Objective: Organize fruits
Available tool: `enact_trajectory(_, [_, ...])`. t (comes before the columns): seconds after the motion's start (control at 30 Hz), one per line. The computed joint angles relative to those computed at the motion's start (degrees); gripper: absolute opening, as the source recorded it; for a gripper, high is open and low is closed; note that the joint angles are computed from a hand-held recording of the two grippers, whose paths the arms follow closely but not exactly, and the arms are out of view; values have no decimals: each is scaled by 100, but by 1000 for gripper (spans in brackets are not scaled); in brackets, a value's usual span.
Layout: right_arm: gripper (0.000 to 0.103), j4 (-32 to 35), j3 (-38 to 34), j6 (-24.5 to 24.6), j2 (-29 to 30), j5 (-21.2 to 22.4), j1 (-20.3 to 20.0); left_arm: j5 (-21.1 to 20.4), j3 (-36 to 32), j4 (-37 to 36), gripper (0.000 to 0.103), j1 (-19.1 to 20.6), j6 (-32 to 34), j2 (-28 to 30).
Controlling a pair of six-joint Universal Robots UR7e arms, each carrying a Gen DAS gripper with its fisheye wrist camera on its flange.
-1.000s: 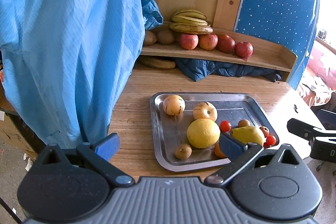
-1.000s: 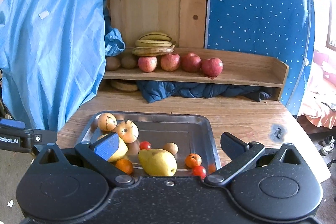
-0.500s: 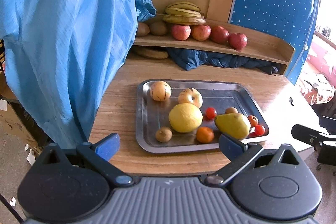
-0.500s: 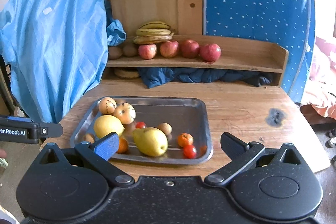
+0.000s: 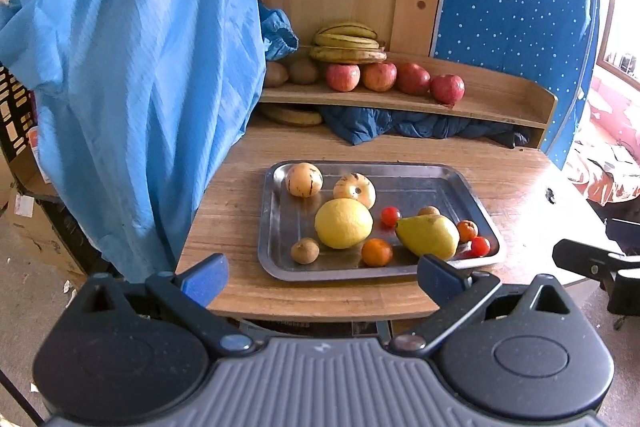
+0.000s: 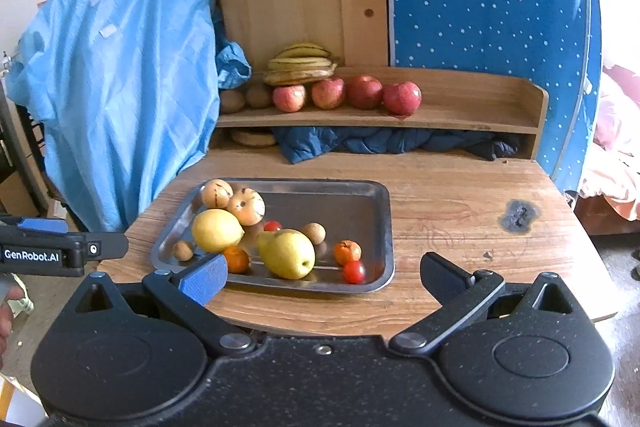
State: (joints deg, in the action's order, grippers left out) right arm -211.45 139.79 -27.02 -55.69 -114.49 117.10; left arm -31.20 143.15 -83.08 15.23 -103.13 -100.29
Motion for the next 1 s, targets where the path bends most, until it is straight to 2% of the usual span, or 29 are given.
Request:
enact_trajectory(0.27, [102, 183, 94, 72, -166, 108, -71, -187, 86, 170, 102, -331, -368, 47])
enact_trajectory(1.0, [102, 582, -18, 156, -116, 229, -165, -265, -16, 536, 102, -232, -675, 59])
